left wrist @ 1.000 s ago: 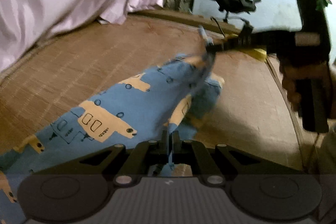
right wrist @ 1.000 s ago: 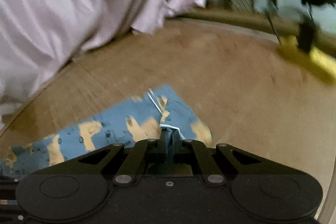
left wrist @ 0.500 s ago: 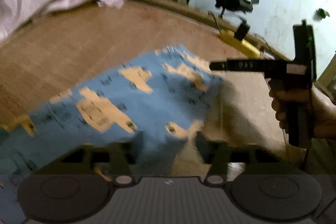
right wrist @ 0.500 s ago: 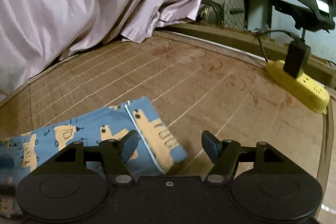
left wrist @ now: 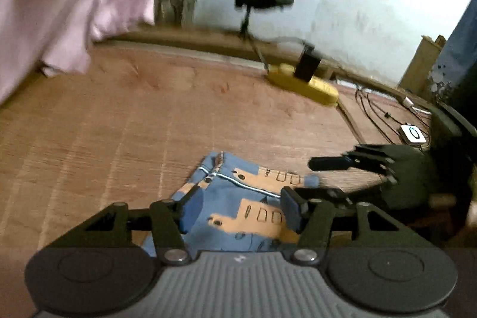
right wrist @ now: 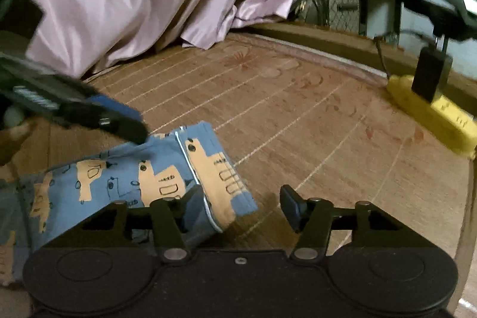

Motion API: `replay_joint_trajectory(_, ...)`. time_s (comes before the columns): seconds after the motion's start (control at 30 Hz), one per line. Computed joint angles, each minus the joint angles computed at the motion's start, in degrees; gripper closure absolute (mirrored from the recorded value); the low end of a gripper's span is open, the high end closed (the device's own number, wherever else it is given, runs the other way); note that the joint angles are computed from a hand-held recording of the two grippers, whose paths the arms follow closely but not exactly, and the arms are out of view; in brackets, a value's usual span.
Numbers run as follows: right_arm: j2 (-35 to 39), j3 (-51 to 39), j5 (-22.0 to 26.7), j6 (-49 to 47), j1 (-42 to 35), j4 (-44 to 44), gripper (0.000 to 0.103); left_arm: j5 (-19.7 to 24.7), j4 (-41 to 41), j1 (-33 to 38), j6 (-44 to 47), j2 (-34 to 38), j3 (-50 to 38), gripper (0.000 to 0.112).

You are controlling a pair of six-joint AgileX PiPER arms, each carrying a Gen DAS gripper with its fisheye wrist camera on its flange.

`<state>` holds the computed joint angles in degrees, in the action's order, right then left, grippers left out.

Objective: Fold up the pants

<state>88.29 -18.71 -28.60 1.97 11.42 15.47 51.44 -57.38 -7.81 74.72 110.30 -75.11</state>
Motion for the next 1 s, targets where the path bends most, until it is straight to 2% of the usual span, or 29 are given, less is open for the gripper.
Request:
replay_joint_trajectory(0.1, 0.4, -0.5, 1.4, 4.5, -1.9, -5.1, 0.060, 1.7, 9.2, -3.1, -9.7, 6.0, -10.8, 0.057)
replay_joint_trajectory(0.17, 0.7, -0.8, 1.7, 5.9, -2.2, -7.2, 0.072, 2.7, 14.2, -4.9, -14.2, 9.3, -16.2, 0.066)
replay_joint_trajectory(0.23, 1.0, -1.0, 1.7, 4.9, -1.6, -6.6, 0.073, 3.3, 16.8, -6.0, -17.5, 11.0, -18.8, 0.084)
replay_joint_trajectory(0.27, 1.0, -0.9, 1.3, 4.3, -1.5, -6.2, 0.079, 3.1, 17.9, -6.7, -18.7, 11.4, -19.3, 0.091)
replay_joint_trajectory(0.3, 1.0, -0.8, 0.8, 3.6, -1.3, -5.4, 0.081, 2.0, 19.0, -7.3, -19.2, 11.6, -19.1, 0.103)
replay_joint_trajectory(0.33, 1.1, -0.8, 0.3, 2.9, -1.2, -4.5, 0.084, 0.1, 20.1, -8.0, -19.3, 11.0, -17.8, 0.110)
replay_joint_trajectory(0.37, 1.2, -0.7, -0.2, 2.5, -1.2, -3.9, 0.084, -3.0, 20.9, -8.8, -19.2, 9.9, -15.8, 0.112)
replay_joint_trajectory(0.5, 2.7, -1.5, -1.6, 0.5, -0.9, -1.9, 0.085, -9.5, 22.1, -10.4, -21.6, 7.9, -13.3, 0.112)
replay_joint_trajectory(0.63, 3.4, -1.7, -2.6, -2.4, 0.0, 0.6, 0.086, -13.2, 24.6, -12.0, -24.5, 8.3, -14.2, 0.112)
replay_joint_trajectory(0.67, 3.5, -1.7, -2.5, -2.3, 0.0, 0.6, 0.086, -12.2, 23.2, -11.6, -23.4, 8.6, -14.6, 0.112)
replay_joint_trajectory(0.73, 3.5, -2.0, -2.0, -2.9, 0.0, 1.2, 0.085, -6.0, 19.5, -9.8, -21.0, 9.8, -17.3, 0.112)
replay_joint_trajectory(0.77, 3.6, -2.1, -2.0, -3.1, 0.2, 1.6, 0.083, -4.5, 19.4, -9.3, -21.3, 10.0, -17.9, 0.112)
replay_joint_trajectory(0.97, 4.0, -2.4, -2.0, -3.3, 0.2, 1.4, 0.080, 2.5, 20.5, -7.8, -23.7, 13.2, -22.1, 0.107)
replay_joint_trajectory(1.0, 4.0, -2.4, -1.9, -2.9, 0.0, 0.9, 0.080, 2.9, 19.9, -7.5, -23.1, 13.3, -22.1, 0.103)
